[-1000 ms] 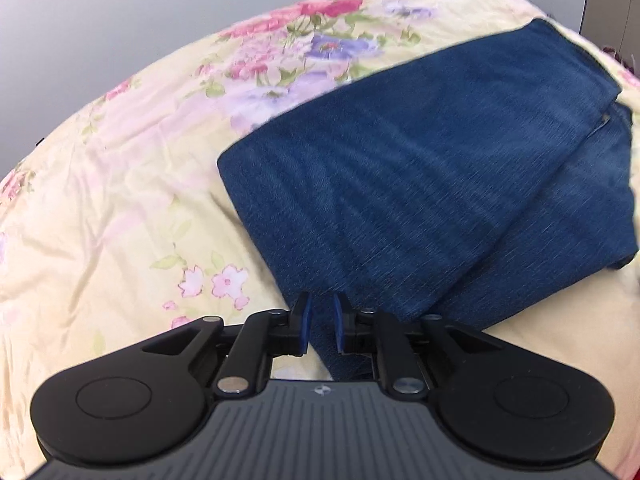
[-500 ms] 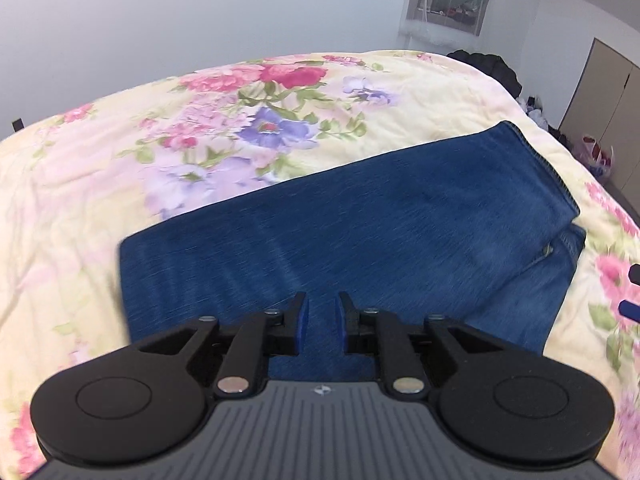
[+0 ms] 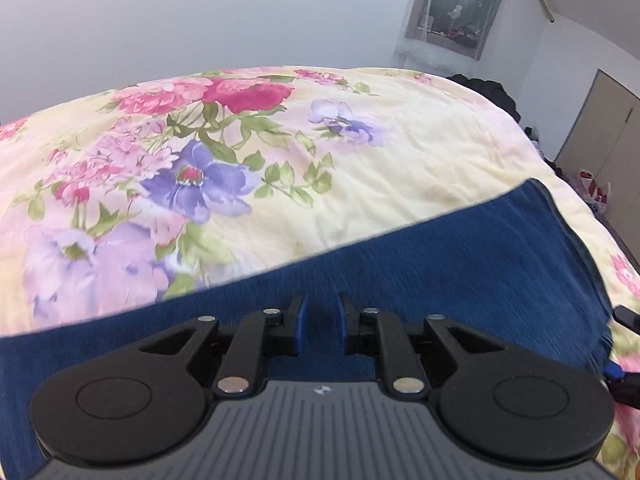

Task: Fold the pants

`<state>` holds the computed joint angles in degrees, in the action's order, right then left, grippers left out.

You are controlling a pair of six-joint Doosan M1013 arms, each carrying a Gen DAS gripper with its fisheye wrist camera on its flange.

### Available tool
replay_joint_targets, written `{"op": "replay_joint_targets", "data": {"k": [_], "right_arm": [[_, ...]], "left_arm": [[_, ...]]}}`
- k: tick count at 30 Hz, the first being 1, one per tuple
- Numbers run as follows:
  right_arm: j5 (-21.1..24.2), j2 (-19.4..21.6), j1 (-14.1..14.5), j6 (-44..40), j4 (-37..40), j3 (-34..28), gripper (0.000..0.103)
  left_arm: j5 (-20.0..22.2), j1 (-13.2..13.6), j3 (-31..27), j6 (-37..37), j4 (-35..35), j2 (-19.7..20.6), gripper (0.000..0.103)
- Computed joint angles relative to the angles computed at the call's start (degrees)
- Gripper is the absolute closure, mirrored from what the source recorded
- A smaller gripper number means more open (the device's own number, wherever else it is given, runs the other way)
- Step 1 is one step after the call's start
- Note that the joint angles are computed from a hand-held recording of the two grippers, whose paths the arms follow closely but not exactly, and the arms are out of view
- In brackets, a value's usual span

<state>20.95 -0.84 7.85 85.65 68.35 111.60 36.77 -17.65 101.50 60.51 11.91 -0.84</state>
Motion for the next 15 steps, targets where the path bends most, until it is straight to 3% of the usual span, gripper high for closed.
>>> {"op": "replay_joint_targets", "data": {"k": [2, 4, 7, 12, 15], "right_arm": [[-0.49, 0.75, 0.12, 0.05, -0.32, -0.68, 0.039], [-1.04, 1.36, 0.53, 3.77, -4.81, -1.43, 0.056], [-1.62, 1.64, 0.53, 2.37, -5.10, -1.45, 0.069], [-0.89, 2.07, 0.76, 7.84, -12.94, -2.94, 0.078], [0.06, 2.24, 0.82, 11.41, -17.07, -4.07, 0.081]], "left_arm": [[0.18, 0.10, -0.95, -0.40, 1.41, 1.48, 0.084], [0.81, -0.07, -1.67, -0.31, 2.53, 2.76, 0.084], [1.36, -0.46, -2.00, -0.99, 4.14, 4.01, 0.084], [2.20, -1.72, -1.67, -4.46, 8.05, 2.90, 0.084], [4.02, -3.03, -0.84, -1.42, 6.70, 0.81, 0.084]]}}
